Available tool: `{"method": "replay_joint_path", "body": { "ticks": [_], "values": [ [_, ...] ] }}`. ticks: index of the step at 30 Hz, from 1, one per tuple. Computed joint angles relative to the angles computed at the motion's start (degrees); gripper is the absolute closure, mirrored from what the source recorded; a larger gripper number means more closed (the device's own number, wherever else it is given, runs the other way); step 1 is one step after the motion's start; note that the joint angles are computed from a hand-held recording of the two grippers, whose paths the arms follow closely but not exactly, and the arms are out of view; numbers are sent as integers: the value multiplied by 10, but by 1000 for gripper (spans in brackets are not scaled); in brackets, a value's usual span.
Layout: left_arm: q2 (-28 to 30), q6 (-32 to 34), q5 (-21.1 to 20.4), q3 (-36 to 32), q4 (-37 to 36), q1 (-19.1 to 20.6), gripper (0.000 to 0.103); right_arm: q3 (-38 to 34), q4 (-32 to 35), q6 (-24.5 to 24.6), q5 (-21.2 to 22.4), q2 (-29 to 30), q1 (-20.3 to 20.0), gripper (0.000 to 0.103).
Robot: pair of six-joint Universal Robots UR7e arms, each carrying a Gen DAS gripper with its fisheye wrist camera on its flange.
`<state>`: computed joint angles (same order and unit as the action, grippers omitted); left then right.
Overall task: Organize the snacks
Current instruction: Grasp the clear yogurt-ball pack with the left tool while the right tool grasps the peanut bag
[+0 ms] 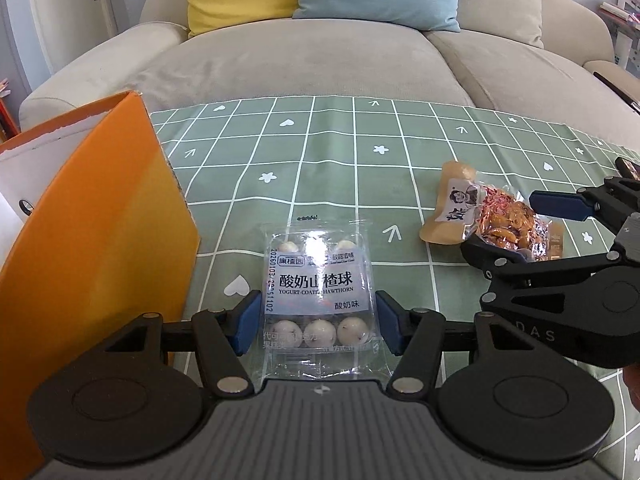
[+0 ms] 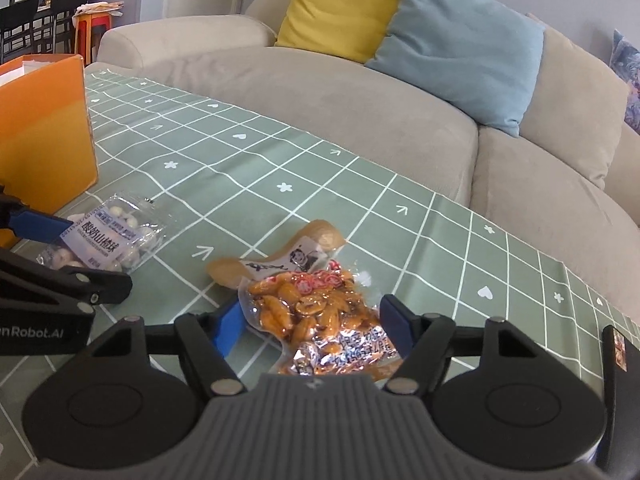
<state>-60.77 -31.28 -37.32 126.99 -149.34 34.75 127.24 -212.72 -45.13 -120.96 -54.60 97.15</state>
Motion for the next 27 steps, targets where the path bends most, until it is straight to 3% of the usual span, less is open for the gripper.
{"method": "replay_joint_path", "body": {
  "ticks": [3,5,7,12,21,27],
  "values": [
    [-3,0,-4,0,7,-1,35,3,-32,-11,-12,13,7,39],
    [-6,-6,-4,-1,20,-3,35,3,-87,-59,-38,37,19,55],
    [-9,-12,-6,1,26,-6,35,1,-126,-88,-64,59,32,59],
    [-22,-12,-18,17,22,-15,36,8,-179,-98,-101,78,48,63],
    [-55,-57,-27,44,56,-40,36,38,-218,-34,-163,73,98,75],
    [-94,-76,-51,68,70,-64,36,83,-148,111,-188,24,143,75]
  ]
}}
